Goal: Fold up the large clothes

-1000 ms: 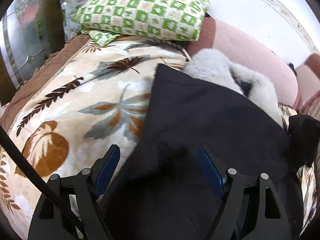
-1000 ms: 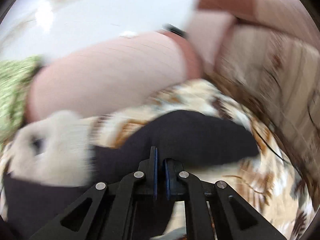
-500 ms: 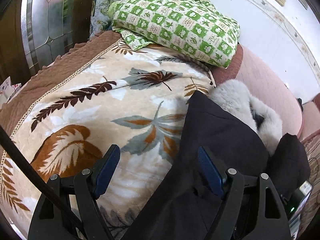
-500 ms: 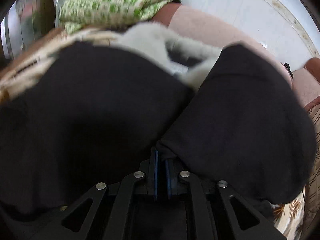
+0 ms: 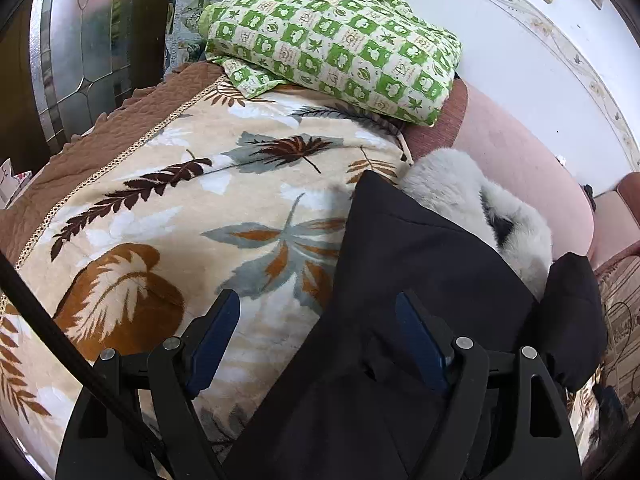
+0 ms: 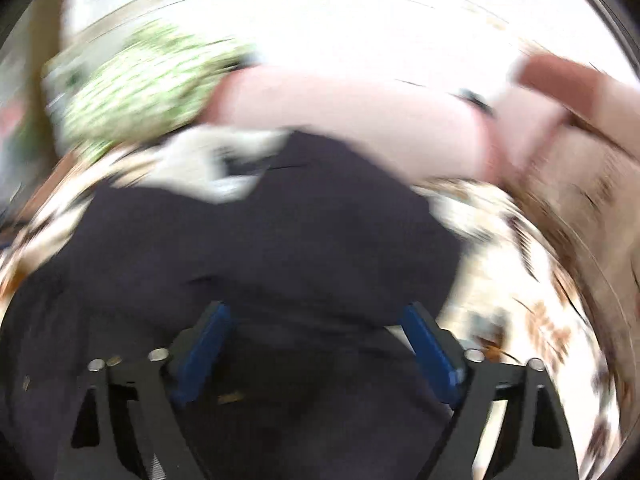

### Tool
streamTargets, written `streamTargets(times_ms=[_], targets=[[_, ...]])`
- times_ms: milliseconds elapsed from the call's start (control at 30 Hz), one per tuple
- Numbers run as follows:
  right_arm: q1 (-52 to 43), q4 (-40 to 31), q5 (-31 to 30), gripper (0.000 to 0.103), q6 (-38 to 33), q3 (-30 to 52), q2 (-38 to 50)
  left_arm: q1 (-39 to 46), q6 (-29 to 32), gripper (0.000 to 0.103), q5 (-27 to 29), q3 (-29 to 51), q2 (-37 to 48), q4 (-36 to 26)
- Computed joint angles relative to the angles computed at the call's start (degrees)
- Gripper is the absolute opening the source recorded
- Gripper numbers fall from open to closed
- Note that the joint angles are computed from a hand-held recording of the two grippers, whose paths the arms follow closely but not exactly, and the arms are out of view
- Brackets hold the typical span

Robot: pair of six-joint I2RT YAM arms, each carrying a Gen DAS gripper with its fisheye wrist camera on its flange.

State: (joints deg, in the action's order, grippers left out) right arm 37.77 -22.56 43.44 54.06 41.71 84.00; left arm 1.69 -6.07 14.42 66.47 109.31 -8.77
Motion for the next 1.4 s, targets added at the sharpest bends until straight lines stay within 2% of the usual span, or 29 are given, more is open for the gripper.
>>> streamTargets(times_ms=[33,100,233,267,300,333,400,433,500,600,667,733,767,833,867,900,933,1033,1133,1200,1267,1400], targets=[[-5.4,3.7,-3.9,0.093,0.4,-4.2,-3.6,-0.1,0.1,0.079,0.1,-0.2,-0.2,0.2],[-13.8,10.6,-11.3,0.094,-0.4,-8.1,-5.2,-0.5,0.2,0.079,0.2,-0.7,-0.4,0.6],[-25.6,23.5,-26.1,0.094,-3.0,-8.5,1.4,-1.2,1.2,0.079,0.0,-1.1,-0.4,1.2],[-26.3,25.7,-28.2,0.091,-2.7,-8.0,3.2,-1.3,1.3,0.079,-0.1,-1.0,-0.2,1.2],[-26.6,26.7,-29.9,0.060,-2.5,-7.4,3.9,-1.3,1.4,0.079,-0.3,-0.7,0.0,0.9],[-26.1,25.5,-31.8,0.018,-3.7,-4.6,4.8,-1.1,1.4,0.079,-0.3,-0.5,0.3,0.8],[-20.5,18.6,-24.6,0.016,-4.6,1.8,5.4,-0.6,1.1,0.079,0.3,0.2,0.8,0.7],[-18.4,16.8,-22.8,0.012,-6.1,4.2,5.5,-0.4,0.9,0.079,0.5,0.5,1.1,0.6],[-13.8,14.9,-21.2,0.011,-9.9,11.3,7.8,0.2,0.3,0.079,1.6,0.7,1.3,0.9],[-8.7,15.2,-25.2,0.011,-15.0,21.3,13.4,1.5,-0.5,0.079,4.7,0.9,1.6,1.1],[-6.2,16.0,-31.5,0.012,-17.2,27.8,18.9,2.1,-0.8,0.079,6.6,1.3,1.9,1.0],[-4.8,16.1,-37.7,0.019,-18.4,33.7,24.7,3.0,-1.2,0.079,8.9,1.6,2.2,1.3],[-3.9,15.7,-39.8,0.023,-18.9,36.3,27.2,3.5,-1.4,0.080,10.4,1.8,2.4,1.2],[-1.6,16.5,-40.8,0.052,-20.1,39.1,30.0,4.4,-1.6,0.080,13.4,2.5,3.0,0.9],[-0.8,17.6,-41.0,0.060,-20.6,38.8,30.0,4.9,-1.7,0.080,15.1,2.9,3.3,0.8],[0.2,18.7,-40.4,0.073,-20.9,38.0,29.5,5.3,-1.8,0.080,16.4,3.1,3.5,1.0],[1.2,19.5,-39.1,0.080,-21.1,36.8,28.5,5.5,-2.0,0.080,17.3,3.2,3.6,1.3],[3.5,21.6,-33.5,0.085,-21.6,31.0,24.2,5.7,-2.0,0.083,20.9,3.1,4.2,2.5],[2.9,24.5,-37.4,0.086,-20.5,25.6,20.7,5.4,-1.6,0.083,26.3,3.6,5.1,2.1],[3.3,26.8,-40.7,0.086,-20.0,20.8,17.9,4.7,-0.9,0.084,27.6,3.5,5.1,2.0],[4.6,28.0,-38.2,0.087,-20.2,16.0,14.3,3.8,-0.7,0.084,28.3,2.8,4.6,2.8],[7.3,32.7,-29.2,0.089,-17.5,5.9,10.7,1.3,0.5,0.086,31.5,3.6,5.4,2.1]])
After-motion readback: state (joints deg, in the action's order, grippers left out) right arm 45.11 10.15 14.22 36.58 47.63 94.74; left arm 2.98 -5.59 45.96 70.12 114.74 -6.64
